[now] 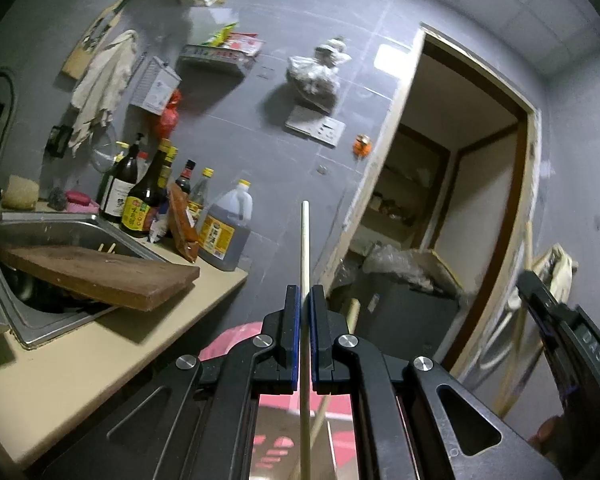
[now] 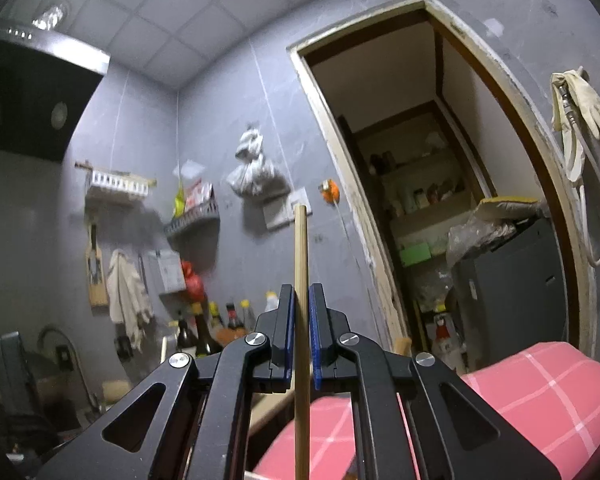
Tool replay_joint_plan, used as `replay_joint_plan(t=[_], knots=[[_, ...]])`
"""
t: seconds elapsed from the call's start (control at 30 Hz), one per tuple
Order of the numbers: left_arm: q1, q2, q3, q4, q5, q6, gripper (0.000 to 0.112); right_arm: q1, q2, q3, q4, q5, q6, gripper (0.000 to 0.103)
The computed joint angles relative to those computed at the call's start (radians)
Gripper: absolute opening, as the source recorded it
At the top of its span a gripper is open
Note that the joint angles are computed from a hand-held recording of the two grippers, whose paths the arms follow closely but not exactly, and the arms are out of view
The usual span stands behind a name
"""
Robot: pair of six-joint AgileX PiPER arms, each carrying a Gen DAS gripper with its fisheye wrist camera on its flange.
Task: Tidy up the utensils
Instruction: 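Lift both chopsticks upright and carry them over the white holder, then drop the chopsticks into the white holder by opening both grippers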
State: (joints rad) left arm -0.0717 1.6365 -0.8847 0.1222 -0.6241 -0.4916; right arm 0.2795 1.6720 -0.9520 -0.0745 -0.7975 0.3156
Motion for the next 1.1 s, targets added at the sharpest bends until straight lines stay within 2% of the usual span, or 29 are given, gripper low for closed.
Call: replay_joint_plan(t=[0.13, 0.3, 0.57, 0.87, 0.9, 1.0, 1.1], knots=[[-0.016, -0.004, 0.024, 0.030, 0.005, 0.036, 0.003, -0.006, -0.029, 0.014, -0.054, 0.074, 0.020, 0.005], [-0.027, 0.000, 0.030, 0.067, 0.050, 0.040, 0.003, -0.013, -0.056, 0.020, -0.128, 0.165, 0.057, 0.006], [-0.037, -0.016, 0.055, 0.099, 0.082, 0.034, 0.003, -0.018, -0.089, 0.037, -0.203, 0.247, 0.119, 0.006], [-0.020, -0.055, 0.067, 0.180, 0.129, -0.066, 0.008, -0.025, -0.136, 0.074, -0.235, 0.271, 0.128, 0.009], [-0.020, -0.061, 0.070, 0.183, 0.132, -0.071, 0.012, -0.024, -0.142, 0.079, -0.230, 0.271, 0.122, 0.010], [-0.018, -0.088, 0.087, 0.209, 0.131, -0.104, 0.021, -0.030, -0.168, 0.106, -0.221, 0.256, 0.109, 0.022], [-0.027, -0.118, 0.100, 0.208, 0.142, -0.101, 0.025, -0.041, -0.200, 0.133, -0.225, 0.250, 0.101, 0.022]])
